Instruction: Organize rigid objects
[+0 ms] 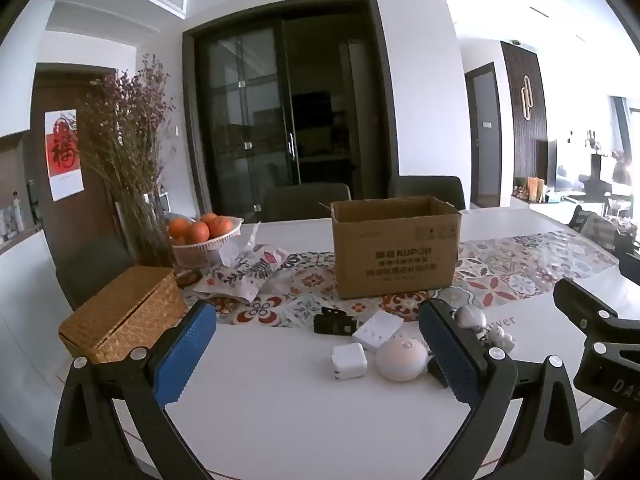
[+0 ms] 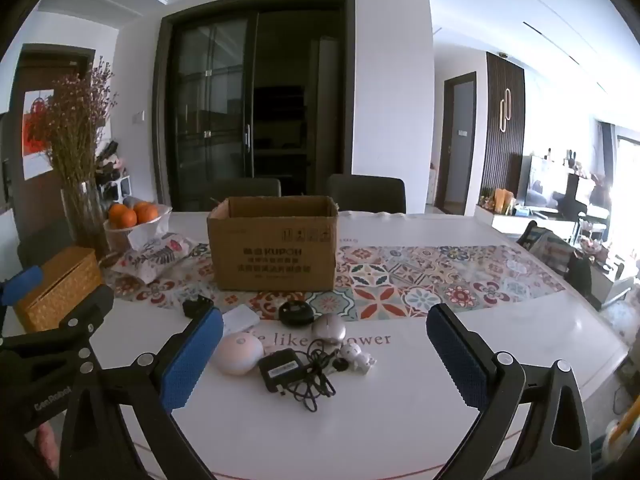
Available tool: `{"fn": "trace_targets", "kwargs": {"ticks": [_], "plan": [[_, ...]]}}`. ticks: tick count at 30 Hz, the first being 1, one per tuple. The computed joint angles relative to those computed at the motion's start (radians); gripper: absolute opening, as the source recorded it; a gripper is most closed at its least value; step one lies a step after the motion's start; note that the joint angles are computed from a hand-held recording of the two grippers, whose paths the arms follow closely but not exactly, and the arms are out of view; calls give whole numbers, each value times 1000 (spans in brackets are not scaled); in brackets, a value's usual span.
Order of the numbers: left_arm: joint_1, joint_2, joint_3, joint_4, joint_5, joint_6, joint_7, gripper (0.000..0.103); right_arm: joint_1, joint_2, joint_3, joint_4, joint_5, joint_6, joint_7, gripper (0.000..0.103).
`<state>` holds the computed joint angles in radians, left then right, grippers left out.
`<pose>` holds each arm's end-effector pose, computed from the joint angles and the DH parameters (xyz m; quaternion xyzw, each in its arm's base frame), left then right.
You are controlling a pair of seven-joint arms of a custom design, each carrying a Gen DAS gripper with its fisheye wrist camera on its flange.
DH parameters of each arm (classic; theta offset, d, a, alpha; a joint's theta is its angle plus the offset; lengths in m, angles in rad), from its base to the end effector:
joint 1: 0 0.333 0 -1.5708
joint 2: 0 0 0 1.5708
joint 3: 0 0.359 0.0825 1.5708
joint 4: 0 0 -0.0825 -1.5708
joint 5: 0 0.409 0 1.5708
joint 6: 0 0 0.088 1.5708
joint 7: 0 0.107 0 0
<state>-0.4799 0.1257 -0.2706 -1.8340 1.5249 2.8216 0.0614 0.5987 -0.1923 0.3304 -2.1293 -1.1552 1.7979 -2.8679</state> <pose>0.4519 -0.4775 0.5577 -0.4140 0.7200 -0.4491 0.3293 0.3619 0.3738 0.5597 -0.4132 0.7249 -0.4899 0.2525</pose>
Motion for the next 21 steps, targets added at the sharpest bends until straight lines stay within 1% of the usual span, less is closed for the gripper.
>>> {"fn": "trace_targets", "kwargs": {"ticks": [1, 2, 4, 5, 7, 8, 17, 18, 21], "plan": [[0, 4, 0, 4, -7, -3, 7, 103, 0, 0, 0, -1, -3, 0, 5, 103], [-7, -2, 2, 3, 54, -8, -56, 103, 0, -1, 0, -1, 0, 2, 7, 103], [-6, 3, -1, 8, 41, -10, -45, 103, 0, -3, -2, -1, 6, 8, 5, 103], [-1, -10, 6, -1, 91, 6, -104, 103, 0, -3, -2, -2, 4, 8, 7, 103], [6, -15, 2, -4, 84, 12, -98, 103, -1, -3, -1, -1, 4, 6, 6, 103], [1, -6, -4, 2, 92, -3, -107, 103, -1, -3, 0, -1, 3, 5, 7, 103], [15, -15, -2, -11, 112, 10, -124, 103, -1, 1, 0, -2, -4, 4, 10, 103], [8, -10, -9, -8, 109, -7, -119, 103, -1, 0, -1, -2, -5, 6, 10, 103], [7, -9, -8, -9, 116, -7, -127, 103, -1, 2, -2, 1, -6, 10, 8, 103]]}}
